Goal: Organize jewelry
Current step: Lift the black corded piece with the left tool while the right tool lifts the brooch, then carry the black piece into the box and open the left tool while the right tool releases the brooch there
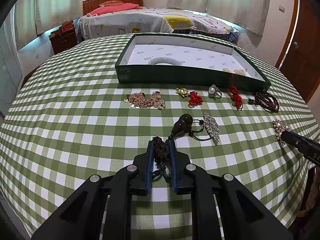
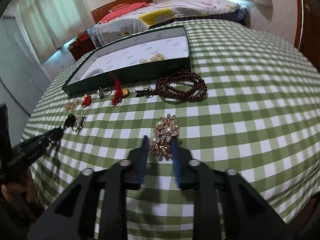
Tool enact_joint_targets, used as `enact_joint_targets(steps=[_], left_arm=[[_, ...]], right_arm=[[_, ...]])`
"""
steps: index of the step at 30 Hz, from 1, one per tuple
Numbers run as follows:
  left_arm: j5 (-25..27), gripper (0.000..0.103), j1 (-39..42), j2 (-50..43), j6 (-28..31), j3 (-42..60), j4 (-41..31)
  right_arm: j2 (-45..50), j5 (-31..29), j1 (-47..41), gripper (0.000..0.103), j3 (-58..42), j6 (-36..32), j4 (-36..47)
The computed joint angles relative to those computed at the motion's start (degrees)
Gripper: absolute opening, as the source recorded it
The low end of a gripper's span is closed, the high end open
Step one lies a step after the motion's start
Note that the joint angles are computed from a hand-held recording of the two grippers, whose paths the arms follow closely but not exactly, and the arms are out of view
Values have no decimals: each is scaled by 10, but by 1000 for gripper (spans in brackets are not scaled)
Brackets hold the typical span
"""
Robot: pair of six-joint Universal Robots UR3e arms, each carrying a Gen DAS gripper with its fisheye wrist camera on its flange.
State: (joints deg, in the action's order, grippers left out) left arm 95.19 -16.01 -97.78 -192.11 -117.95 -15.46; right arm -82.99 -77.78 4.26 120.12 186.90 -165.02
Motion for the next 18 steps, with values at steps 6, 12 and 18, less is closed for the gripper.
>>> enact_joint_targets(steps=[6, 12, 18], left_arm=[[1, 16, 0, 0, 1, 0, 0], [2, 16, 0, 0, 1, 2, -1], [1, 12, 3, 6, -3, -4, 7]], right_arm=[[28, -18, 16, 37, -24, 5, -11], [41, -48, 36, 24, -35, -10, -16], [35, -51, 38, 23, -29, -11, -24]])
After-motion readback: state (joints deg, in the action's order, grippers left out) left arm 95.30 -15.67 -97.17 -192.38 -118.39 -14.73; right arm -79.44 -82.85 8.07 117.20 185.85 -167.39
